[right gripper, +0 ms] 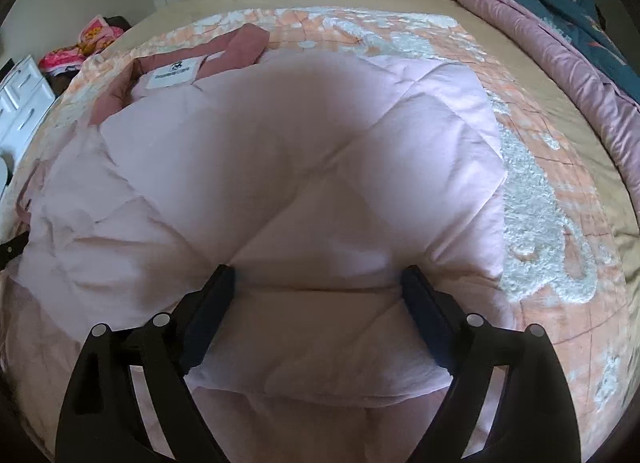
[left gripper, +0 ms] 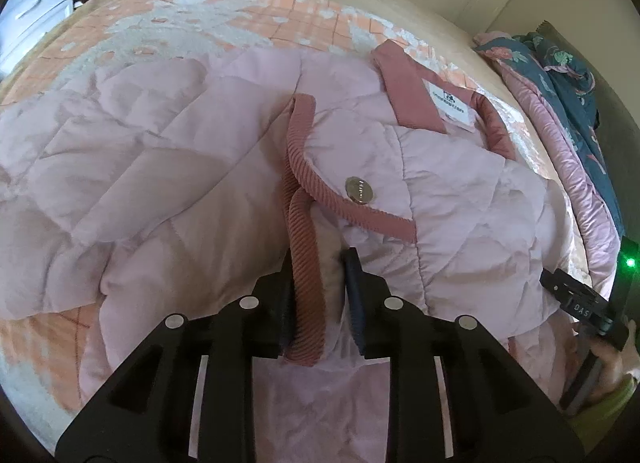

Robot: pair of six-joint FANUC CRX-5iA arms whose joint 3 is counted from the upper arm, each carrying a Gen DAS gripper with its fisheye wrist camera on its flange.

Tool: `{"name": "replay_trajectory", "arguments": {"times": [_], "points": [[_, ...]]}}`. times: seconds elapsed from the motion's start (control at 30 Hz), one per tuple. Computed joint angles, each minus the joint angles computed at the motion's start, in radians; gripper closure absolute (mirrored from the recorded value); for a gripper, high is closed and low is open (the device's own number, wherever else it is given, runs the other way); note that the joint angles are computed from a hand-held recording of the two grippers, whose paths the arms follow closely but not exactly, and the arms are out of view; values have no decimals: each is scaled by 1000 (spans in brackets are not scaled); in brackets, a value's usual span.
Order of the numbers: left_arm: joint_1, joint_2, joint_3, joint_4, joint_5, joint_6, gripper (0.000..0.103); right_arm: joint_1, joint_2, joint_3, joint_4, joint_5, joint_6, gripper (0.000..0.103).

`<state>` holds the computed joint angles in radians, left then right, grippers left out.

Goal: Fold large clothes
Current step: 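Grasp the folded cuff with the left tool, straighten it, release, then move the left tool toward the cuff of the other sleeve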

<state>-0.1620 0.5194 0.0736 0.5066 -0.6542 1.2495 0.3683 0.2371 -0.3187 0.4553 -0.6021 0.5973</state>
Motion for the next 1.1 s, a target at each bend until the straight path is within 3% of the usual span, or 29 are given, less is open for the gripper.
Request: {"name": "replay_trajectory", "arguments": {"times": [0.2, 0.37, 0.5, 0.57, 0.63, 0.73, 1.1], "points": [[1, -21, 0, -32, -30, 7, 83, 32, -71, -52, 45, -12, -122, 17], [12, -66, -26, -59, -53, 9, 70, 68, -153, -105, 68, -9, -228, 14], [25, -108, -64, -30, -72, -32, 40, 101, -206, -128, 92, -10, -275, 6], [30, -134, -88, -14, -71, -58, 36, 121, -231, -143, 123, -16, -309, 6], [35, -159, -108, -5, -77, -65, 22, 138, -252, -150, 129, -27, -329, 5], [42, -198, -137, 13, -77, -83, 9, 164, -285, -166, 154, -35, -364, 5], [68, -334, -237, 44, -54, -126, 9, 259, -362, -179, 241, -85, -429, 4]]}}
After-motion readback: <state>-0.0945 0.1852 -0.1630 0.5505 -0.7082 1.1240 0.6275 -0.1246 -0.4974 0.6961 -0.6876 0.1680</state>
